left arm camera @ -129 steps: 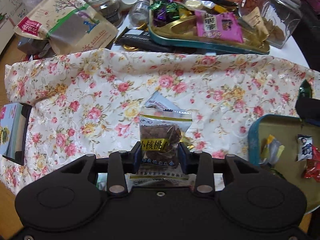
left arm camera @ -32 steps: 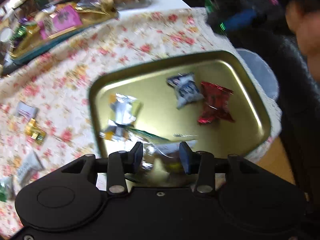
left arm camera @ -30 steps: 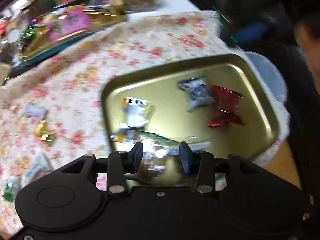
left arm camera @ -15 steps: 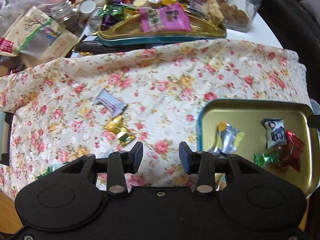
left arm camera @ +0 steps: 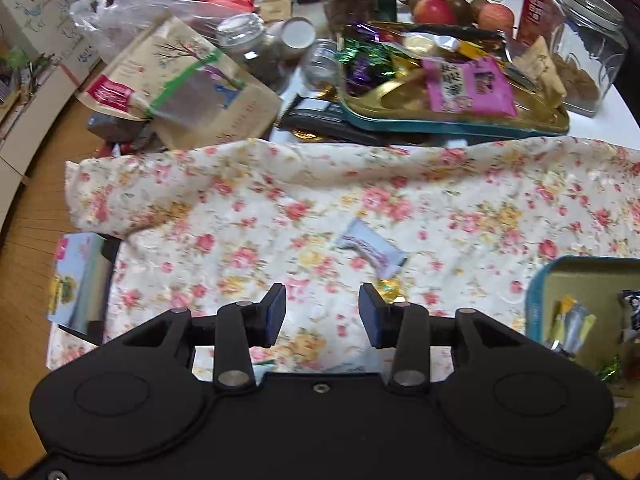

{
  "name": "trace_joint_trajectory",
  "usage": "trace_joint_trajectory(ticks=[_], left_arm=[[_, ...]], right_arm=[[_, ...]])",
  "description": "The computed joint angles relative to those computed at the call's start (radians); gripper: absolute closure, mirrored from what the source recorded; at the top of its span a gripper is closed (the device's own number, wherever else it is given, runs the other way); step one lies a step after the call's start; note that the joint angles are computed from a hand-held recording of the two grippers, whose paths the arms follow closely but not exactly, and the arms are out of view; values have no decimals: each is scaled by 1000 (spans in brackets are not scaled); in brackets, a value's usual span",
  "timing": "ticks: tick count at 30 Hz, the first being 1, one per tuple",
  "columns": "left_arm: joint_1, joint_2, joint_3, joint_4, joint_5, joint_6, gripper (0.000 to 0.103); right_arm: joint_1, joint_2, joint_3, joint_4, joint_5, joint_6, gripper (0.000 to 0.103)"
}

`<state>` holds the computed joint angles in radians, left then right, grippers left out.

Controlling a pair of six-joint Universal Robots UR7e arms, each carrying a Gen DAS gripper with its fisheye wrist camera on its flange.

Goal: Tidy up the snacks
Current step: 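Move both open tools back over the loose candies on the floral cloth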

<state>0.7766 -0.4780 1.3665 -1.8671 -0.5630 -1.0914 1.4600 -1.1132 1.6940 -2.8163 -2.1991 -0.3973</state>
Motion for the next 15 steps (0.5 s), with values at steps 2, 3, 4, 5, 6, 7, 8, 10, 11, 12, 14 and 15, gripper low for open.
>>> trace_joint_trajectory(ticks=[2,3,4,5,6,7,8,10,11,12,14,15], left_arm=[[5,-23,18,24,12,-13,52],[7,-34,25,33,14,-17,52],[11,-45,34,40,16,-23,53],[14,-57,42,52,19,-35,53],[17,-68,50,58,21,-40,53],[21,-79,59,59,22,-42,52],[26,-90,68,60,22,-44,53],[33,-113,88,64,27,-60,52],[37,-126,101,60,31,-69,52],[41,-139,115,53,37,-79,52],[49,-164,141,47,47,-107,52],[53,-175,148,51,46,-125,52]], right_arm=[[18,10,1,11,6,7,74],[24,14,-1,21,10,15,74],[32,20,-4,33,16,24,73],[40,25,-5,42,23,32,73],[47,30,-6,48,30,37,73],[56,36,-5,49,35,43,73],[64,42,-5,47,39,45,73],[83,59,-4,33,45,40,73],[92,69,-3,20,48,29,73],[100,78,-1,3,51,16,73],[116,99,4,-35,55,-11,73],[123,109,4,-46,53,-20,73]])
